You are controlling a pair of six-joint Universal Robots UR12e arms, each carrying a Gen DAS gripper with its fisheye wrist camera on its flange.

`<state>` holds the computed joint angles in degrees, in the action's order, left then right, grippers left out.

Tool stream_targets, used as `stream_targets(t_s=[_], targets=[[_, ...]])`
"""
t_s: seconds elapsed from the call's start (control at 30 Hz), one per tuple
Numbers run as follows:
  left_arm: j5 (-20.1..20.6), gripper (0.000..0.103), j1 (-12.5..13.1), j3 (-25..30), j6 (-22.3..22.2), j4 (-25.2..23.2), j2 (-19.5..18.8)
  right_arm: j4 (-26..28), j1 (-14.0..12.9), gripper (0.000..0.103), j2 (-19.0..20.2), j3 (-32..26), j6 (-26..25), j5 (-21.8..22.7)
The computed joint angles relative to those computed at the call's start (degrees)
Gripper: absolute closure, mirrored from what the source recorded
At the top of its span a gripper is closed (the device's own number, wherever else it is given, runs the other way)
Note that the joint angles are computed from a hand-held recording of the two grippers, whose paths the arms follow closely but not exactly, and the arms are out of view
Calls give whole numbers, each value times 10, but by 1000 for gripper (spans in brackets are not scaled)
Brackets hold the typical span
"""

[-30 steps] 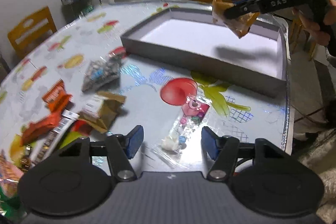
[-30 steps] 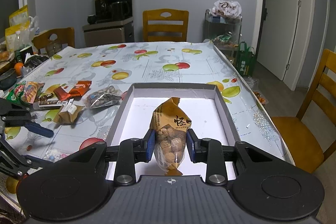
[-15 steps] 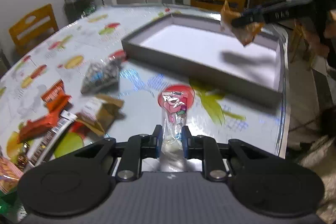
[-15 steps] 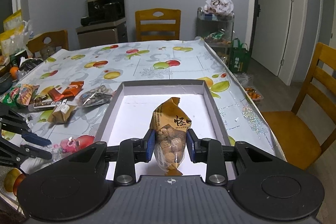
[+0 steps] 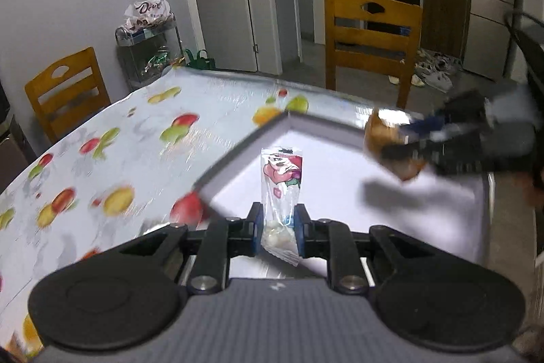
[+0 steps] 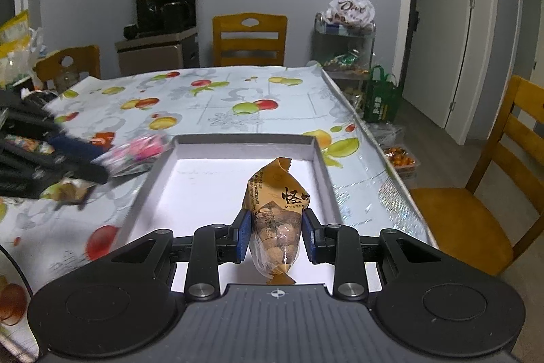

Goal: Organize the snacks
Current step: 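Lower both snacks into the white box interior and open both grippers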

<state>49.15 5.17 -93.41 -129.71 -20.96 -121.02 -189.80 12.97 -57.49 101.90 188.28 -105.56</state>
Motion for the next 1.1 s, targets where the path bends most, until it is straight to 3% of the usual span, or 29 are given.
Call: stream_targets(t_s=[0.13,0.23,0.5,0.73,0.87,1.1], targets=[[44,87,-39,42,-70,25,-32,0,-9,70,12,-12,6,3],[73,87,-64,73,-114,18,-55,3,-17,70,19,-19,22,18],[121,87,-101,124,-149,13,-96,1,-21,70,28,-27,26,25],[117,87,-100,149,-157,-38,-114,8,-29,70,23,-22,47,42],[112,86,-97,151,-160,-43,-116,6,-34,68,20,-19,61,57],[115,77,-96,146,-164,-42,-112,-19,-33,56,19,-11,59,52]])
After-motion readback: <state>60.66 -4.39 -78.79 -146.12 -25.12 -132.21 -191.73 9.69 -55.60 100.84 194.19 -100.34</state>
